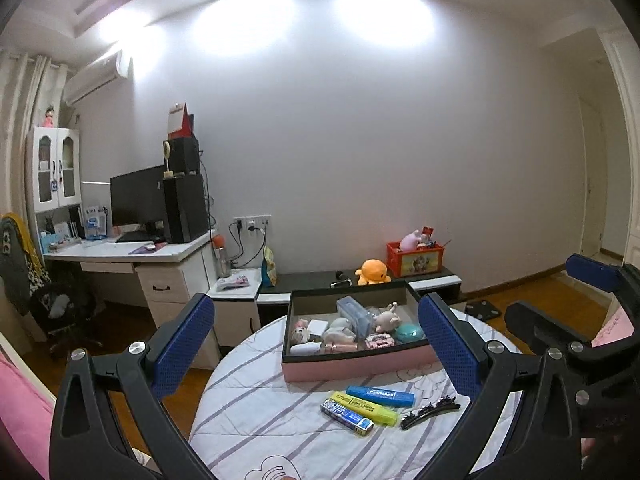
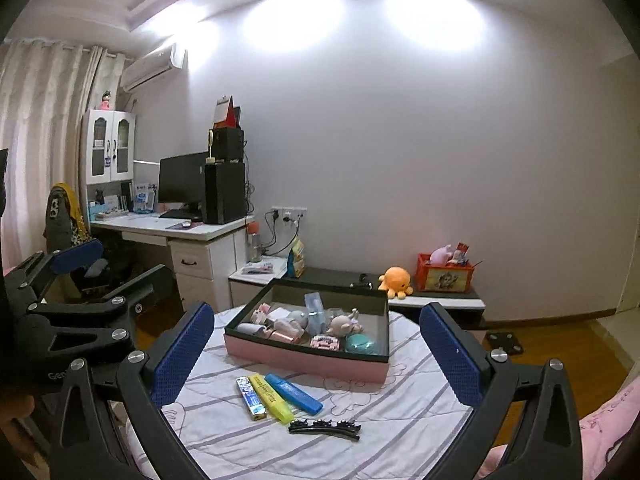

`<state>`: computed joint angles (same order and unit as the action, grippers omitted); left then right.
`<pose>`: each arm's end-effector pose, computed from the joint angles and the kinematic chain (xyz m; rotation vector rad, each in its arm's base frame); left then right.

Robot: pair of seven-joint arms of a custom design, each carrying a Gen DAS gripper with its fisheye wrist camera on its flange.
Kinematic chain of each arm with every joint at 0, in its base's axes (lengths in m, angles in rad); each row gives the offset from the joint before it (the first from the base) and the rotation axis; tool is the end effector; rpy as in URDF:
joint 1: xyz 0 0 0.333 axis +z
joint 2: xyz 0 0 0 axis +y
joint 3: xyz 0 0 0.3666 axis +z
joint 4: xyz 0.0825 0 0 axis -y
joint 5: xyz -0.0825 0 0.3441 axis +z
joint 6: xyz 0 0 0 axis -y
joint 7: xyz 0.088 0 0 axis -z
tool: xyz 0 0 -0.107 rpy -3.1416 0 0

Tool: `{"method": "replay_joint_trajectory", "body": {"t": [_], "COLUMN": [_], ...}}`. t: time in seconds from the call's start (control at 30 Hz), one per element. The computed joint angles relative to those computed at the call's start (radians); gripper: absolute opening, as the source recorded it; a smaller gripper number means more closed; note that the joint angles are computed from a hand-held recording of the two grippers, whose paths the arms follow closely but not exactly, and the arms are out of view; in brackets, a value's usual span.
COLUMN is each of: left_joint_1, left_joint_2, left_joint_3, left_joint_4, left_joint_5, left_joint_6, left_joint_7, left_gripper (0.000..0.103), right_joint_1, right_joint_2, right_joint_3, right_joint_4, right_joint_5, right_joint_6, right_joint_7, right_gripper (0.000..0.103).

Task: Organize rigid objects
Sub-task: 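Withdraw both tools from the pink box back over the bed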

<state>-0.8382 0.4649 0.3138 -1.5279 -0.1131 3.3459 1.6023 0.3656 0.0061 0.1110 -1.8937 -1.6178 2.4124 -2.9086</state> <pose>0.5817 -0.3962 0.6330 -0.9625 1.7636 -1.3948 0.5075 0.2554 0.6215 -1.2238 1.5737 -1.2921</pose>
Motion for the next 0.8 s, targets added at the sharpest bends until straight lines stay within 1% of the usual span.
{"method": "replay_joint_trajectory", "body": {"t": [0.13, 0.23, 0.3, 0.53, 0.67, 0.73, 0.8], "left_joint_1": [0.002, -0.012, -0.031, -0.078, -0.07, -0.077, -0.071], "left_joint_2": [-0.021, -0.028, -0.029, -0.018, -0.012, -0.006, 0.002], "left_joint_3": [-0.017, -0.011, 0.004, 0.045, 0.033, 0.043, 0.041], "left_joint_4": [-0.021, -0.028, -0.032, -0.027, -0.015, -0.008, 0.003], "left_joint_5": [-0.004, -0.029, -0.052, -0.127, -0.137, -0.136, -0.126], "left_joint_6": [0.023, 0.036, 0.041, 0.042, 0.03, 0.021, 0.01], "left_joint_7": [0.015, 0.04, 0.061, 0.125, 0.136, 0.132, 0.123], "left_gripper": [0.103, 0.103, 0.103, 0.103, 0.103, 0.103, 0.103], "right_joint_1": [0.01, 0.013, 0.014, 0.005, 0.004, 0.003, 0.002], "right_joint_2": [-0.03, -0.048, -0.058, -0.065, -0.065, -0.062, -0.057], "right_joint_3": [0.014, 0.024, 0.03, 0.033, 0.034, 0.034, 0.032], "right_joint_4": [-0.025, -0.041, -0.051, -0.062, -0.064, -0.062, -0.059], "right_joint_5": [-0.017, -0.027, -0.03, -0.035, -0.027, -0.021, -0.011], "right_joint_6": [-0.04, -0.061, -0.07, -0.064, -0.067, -0.066, -0.064], "right_joint_7": [0.014, 0.026, 0.034, 0.05, 0.048, 0.045, 0.037], "right_gripper": [0.103, 0.103, 0.103, 0.103, 0.103, 0.103, 0.103]}}
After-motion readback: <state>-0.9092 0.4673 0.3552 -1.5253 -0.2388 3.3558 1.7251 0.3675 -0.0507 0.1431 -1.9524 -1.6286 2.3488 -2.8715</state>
